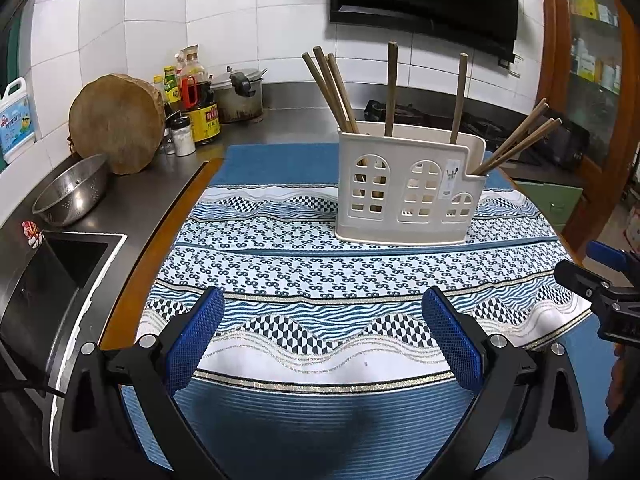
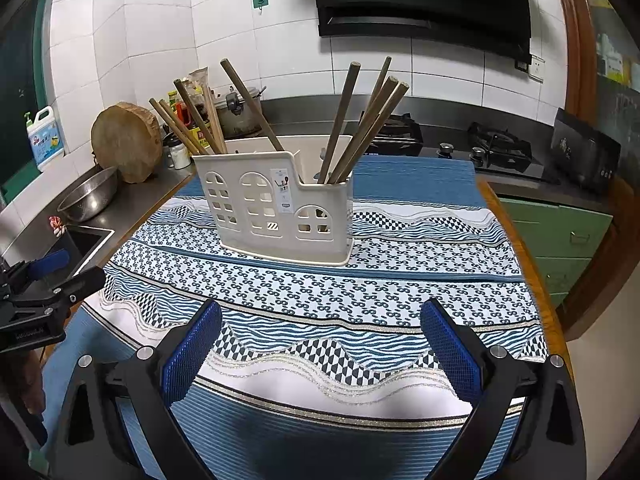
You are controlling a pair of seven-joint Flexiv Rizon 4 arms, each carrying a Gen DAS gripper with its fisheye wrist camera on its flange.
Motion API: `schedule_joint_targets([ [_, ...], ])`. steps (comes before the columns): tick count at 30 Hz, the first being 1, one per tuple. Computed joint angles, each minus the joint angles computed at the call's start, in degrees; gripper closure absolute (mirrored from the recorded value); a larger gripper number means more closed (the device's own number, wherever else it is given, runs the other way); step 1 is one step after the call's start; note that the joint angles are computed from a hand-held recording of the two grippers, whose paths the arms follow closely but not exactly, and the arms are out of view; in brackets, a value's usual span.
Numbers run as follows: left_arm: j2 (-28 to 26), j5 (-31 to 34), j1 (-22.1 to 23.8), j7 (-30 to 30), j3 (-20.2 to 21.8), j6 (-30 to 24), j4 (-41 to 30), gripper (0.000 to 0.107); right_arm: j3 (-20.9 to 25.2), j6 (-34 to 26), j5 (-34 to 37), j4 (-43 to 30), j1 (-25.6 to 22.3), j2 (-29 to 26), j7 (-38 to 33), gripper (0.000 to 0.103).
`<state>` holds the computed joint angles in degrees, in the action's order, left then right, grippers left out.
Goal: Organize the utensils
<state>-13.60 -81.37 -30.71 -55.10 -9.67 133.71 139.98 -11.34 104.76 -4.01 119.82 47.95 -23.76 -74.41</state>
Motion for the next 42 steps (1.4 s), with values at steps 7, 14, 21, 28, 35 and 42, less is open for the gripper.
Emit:
schedule_joint_targets([
  [7,0.0,-0.6,-0.1,0.3,-0.2,0.0,-0.1,0.009,0.8,-0.1,0.1,-0.3,-0.7,-0.2,0.5,0.007],
  [14,0.0,-0.3,0.0,0.1,-0.1,-0.3,0.0,0.009,1.6,-0.1,-0.4,-0.1,-1.4,-0.1,0.7,0.007],
  [21,-0.1,-0.8,-0.2,0.3,-0.2,0.1,-0.1,0.009,1.3,-0.3,-0.5,0.0,-1.0,0.0,1.1,0.007],
  [28,-0.4,-1.0,-0.4,0.9,-0.4,0.4,-0.5,0.009,1.4,-0.3,-0.6,0.0,-1.1,-0.1,1.3,0.007],
  [35,-0.6,0.5,-0.5,0.1,-0.1,1.5,0.0,0.009,1.7,-0.4,-0.8,0.0,-1.5,-0.1,1.5,0.007],
  [42,-0.1,0.6,-0.2,-0.2,0.0,0.6,0.3,0.009,1.1,-0.2,-0.7,0.3,-0.8,-0.2,1.5,0.007],
])
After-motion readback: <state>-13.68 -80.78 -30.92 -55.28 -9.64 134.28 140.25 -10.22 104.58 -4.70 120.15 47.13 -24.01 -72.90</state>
